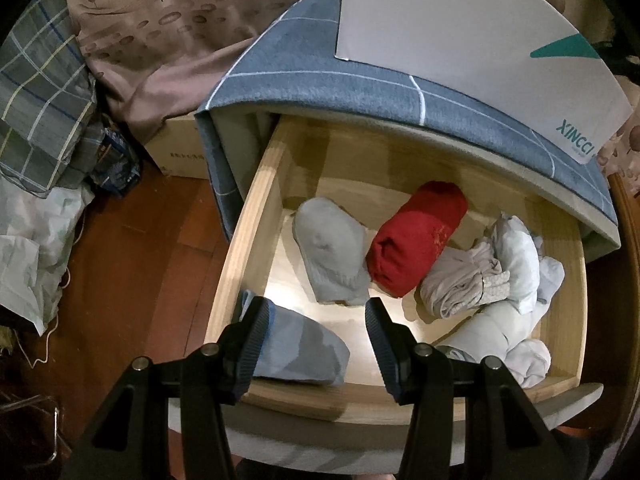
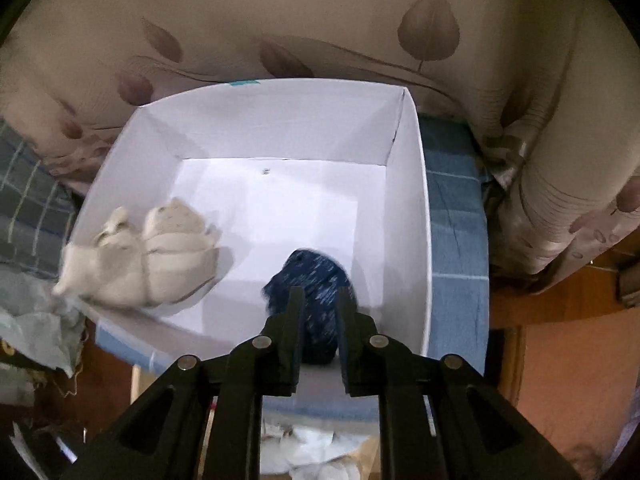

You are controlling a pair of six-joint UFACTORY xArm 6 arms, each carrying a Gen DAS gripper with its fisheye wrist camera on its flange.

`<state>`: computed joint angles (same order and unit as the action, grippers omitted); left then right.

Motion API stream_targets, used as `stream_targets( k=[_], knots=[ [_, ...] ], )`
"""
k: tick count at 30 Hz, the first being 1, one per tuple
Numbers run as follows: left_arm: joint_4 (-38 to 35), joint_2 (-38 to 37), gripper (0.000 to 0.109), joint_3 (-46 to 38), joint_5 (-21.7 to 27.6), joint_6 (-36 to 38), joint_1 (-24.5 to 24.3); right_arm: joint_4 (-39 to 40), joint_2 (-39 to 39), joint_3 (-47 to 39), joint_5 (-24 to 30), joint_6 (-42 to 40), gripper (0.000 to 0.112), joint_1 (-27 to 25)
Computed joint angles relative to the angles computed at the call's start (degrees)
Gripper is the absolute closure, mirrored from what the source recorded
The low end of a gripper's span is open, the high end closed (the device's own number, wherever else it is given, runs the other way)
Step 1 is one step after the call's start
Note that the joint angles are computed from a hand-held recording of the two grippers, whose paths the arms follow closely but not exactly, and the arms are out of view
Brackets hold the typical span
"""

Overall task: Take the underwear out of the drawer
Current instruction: 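Grasp the light blue underwear with the left tool while the right tool releases the navy underwear into the box, then move the right tool into the drawer and close it on the white rolled underwear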

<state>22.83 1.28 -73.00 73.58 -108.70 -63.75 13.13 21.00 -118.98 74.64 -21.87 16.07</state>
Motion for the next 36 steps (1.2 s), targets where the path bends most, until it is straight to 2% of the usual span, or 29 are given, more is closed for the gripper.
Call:
stream_targets(
  k=[10, 15, 18, 21, 26, 32, 36],
  knots=[
    [0.5, -1.2, 0.057, 1.6, -1.9, -1.8, 0.0, 2.3, -19.1, 21.0, 5.2, -11.7, 0.072, -4.6],
    [-0.5, -3.2, 0.057, 4.6, -5.5, -2.0, 0.9, -0.8, -24.7, 32.3, 6.3, -13.5, 0.068, -5.4],
    [-1.5, -5.2, 0.057, 7.1, -8.3, -1.6, 1.4, -3.0, -26.0, 38.1, 6.4, -13.3, 0.063, -5.4],
    [-3.0, -7.0, 0.057, 9.3, -10.4, 0.2, 1.9, -4.2, -25.4, 41.3, 7.5, -12.3, 0.049, -5.4],
    [-4.4, -10.4, 0.057, 11.4, -10.7, 3.8, 2.8, -6.9, -24.1, 46.2, 6.1, -9.8, 0.036, -4.6],
    [-7.1, -11.1, 0.057, 11.0, -7.9, 10.3, 3.4, -11.0, -22.8, 51.2, 2.9, -8.5, 0.035, -3.3],
    [-8.6, -11.5, 0.057, 11.8, -8.8, 12.8, 3.5, -12.5, -20.8, 52.0, 1.4, -7.6, 0.034, -3.1]
  ],
)
